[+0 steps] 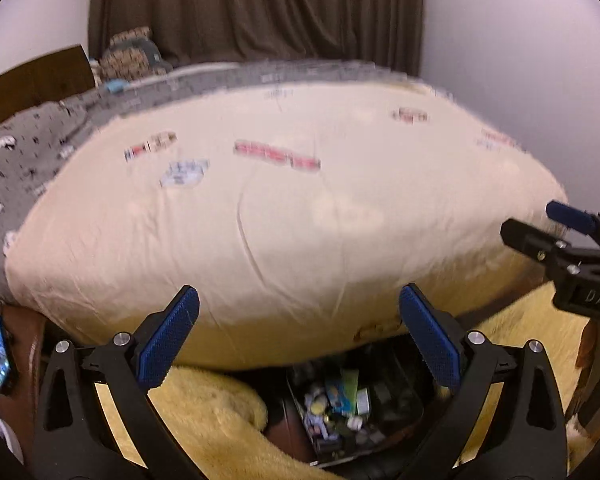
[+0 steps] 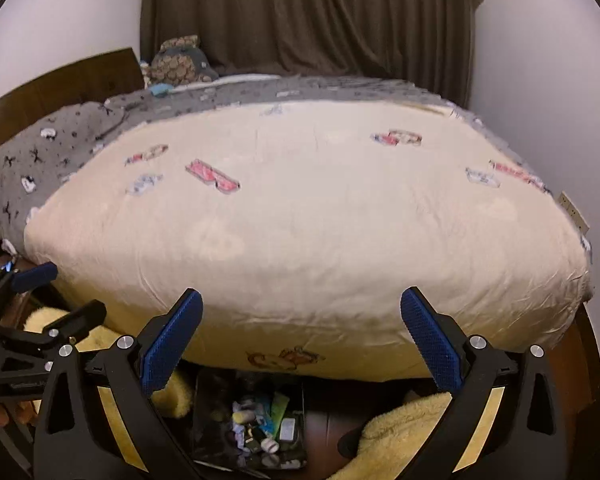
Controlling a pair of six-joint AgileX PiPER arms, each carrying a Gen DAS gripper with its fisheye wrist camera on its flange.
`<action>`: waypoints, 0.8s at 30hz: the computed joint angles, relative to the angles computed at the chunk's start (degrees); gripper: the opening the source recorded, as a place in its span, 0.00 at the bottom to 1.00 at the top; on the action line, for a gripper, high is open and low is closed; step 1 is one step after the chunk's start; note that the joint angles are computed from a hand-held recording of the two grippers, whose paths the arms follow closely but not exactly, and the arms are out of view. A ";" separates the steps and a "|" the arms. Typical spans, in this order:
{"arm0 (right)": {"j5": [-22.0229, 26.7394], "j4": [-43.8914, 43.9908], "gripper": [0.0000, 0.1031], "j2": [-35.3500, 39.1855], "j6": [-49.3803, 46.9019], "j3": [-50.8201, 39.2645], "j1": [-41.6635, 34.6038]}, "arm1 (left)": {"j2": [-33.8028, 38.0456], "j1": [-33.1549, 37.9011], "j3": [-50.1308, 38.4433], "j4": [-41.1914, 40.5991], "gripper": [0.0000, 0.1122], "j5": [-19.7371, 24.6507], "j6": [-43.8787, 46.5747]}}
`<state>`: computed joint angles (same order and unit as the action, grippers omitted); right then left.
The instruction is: Collect trash
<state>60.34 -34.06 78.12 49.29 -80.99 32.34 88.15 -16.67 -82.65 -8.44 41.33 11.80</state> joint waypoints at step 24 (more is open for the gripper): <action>8.81 -15.58 0.96 -0.95 7.57 -6.02 9.93 | -6.02 -1.55 -0.99 2.61 0.85 -6.12 -4.31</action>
<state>69.15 -49.64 77.17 56.86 -87.00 42.26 82.13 -18.22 -83.64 -5.83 35.21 7.49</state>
